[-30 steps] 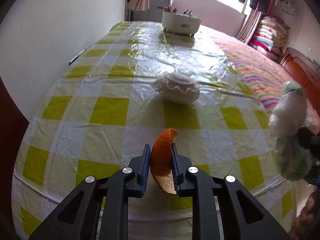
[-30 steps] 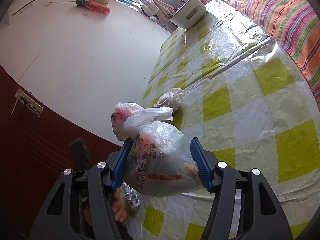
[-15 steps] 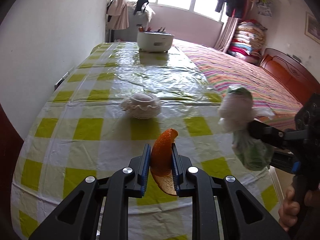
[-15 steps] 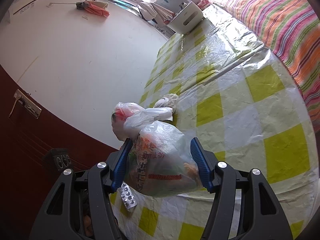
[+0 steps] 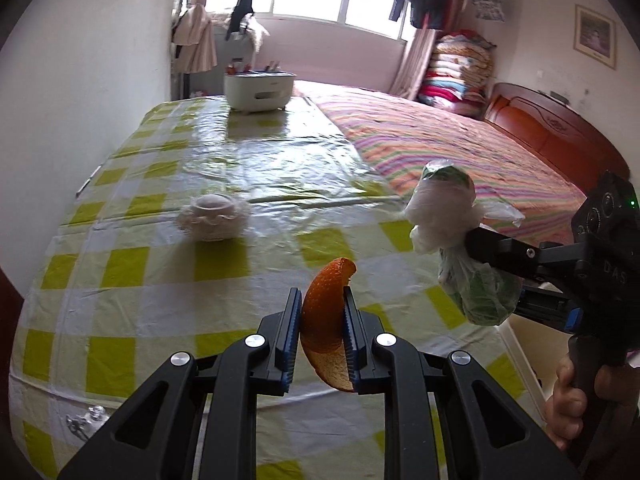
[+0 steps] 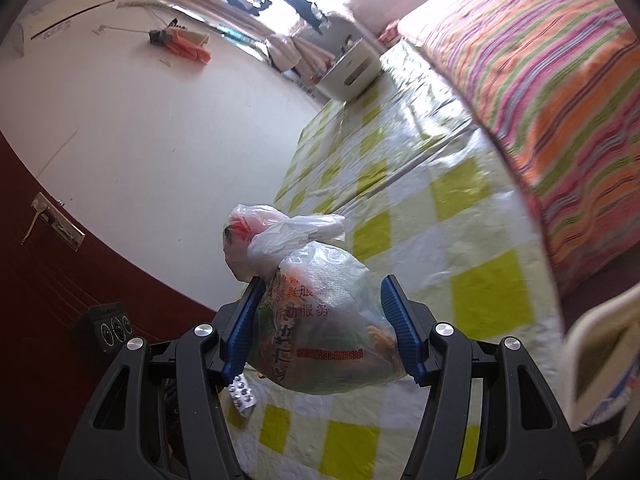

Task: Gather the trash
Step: 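Carry the orange peel and plastic bag over the cream bin with both tools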

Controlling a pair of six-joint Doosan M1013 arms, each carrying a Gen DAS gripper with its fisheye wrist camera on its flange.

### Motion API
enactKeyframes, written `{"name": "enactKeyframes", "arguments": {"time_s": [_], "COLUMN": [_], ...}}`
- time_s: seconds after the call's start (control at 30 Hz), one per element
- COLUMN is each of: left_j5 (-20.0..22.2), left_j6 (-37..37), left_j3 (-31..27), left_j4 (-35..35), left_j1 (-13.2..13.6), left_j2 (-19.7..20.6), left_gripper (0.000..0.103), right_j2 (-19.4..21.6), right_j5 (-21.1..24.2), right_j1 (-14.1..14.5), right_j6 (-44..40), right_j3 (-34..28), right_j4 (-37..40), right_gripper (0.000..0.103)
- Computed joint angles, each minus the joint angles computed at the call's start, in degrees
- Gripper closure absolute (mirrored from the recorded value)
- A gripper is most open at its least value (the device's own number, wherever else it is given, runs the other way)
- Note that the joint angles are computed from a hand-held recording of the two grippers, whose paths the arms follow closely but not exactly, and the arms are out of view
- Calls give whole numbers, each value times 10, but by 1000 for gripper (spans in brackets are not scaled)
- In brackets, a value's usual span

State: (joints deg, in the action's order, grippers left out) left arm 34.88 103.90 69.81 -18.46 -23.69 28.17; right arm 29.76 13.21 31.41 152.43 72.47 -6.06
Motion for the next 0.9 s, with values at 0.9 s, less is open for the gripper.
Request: {"name": "enactKeyframes", "arguments": {"time_s": [0.9], "left_j5": [50], "left_j6": [172], "left_j3": [12], "left_j4": [-123], "left_j1": [-75], "left_j2": [-6], "left_gripper": [83], "right_j2": [-131], "right_j5": [267], "right_j1": [63], "right_j6": [671], "right_j3": [204], "right_j4": [-613], "right_gripper": [36]}}
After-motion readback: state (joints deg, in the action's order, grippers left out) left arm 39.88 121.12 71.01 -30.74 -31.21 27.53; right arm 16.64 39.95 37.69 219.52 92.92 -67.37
